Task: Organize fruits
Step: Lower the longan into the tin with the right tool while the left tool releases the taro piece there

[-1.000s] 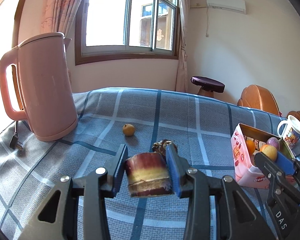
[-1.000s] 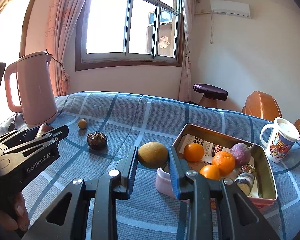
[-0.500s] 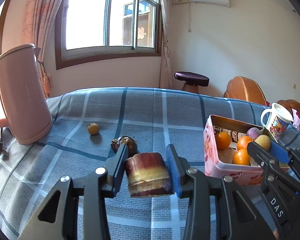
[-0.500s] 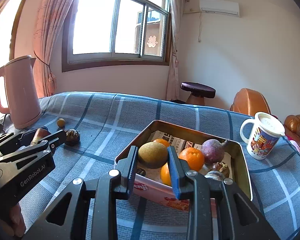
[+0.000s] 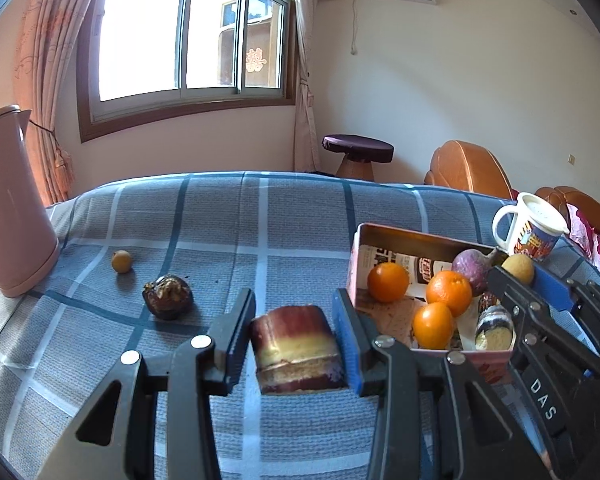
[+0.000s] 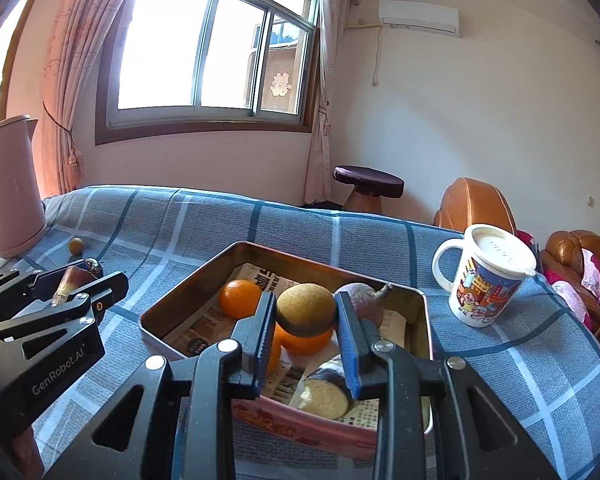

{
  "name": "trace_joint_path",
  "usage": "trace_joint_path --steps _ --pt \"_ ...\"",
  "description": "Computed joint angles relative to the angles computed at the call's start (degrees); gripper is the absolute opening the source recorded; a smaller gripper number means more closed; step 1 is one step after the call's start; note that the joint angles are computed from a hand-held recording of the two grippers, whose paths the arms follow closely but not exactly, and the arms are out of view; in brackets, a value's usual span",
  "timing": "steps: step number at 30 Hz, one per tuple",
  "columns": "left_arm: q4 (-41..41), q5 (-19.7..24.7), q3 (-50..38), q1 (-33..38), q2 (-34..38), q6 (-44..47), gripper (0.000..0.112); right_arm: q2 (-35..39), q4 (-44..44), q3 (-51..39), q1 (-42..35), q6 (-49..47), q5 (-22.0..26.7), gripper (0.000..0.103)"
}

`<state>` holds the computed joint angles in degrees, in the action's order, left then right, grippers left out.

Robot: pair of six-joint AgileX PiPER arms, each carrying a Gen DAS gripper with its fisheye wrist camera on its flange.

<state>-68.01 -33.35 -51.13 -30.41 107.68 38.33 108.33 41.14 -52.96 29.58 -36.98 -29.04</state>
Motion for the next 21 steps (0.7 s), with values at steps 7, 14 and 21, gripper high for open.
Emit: trace_joint_path --steps 7,14,21 --pt "-2.52 0.69 -6.21 -1.36 3.5 3.98 0.042 0.57 -3.39 -1.14 -4.38 2.73 2.04 0.032" --pt "-3.75 2.87 -11.44 -1.29 6.18 6.71 0.042 1.54 -7.41 -3.09 -8.15 4.73 4.19 0.032" --pt "-7.25 5.01 -17.63 -0.73 9.57 11.4 0.042 3.39 -11.53 -7.01 -11.71 8.87 8.33 0.032"
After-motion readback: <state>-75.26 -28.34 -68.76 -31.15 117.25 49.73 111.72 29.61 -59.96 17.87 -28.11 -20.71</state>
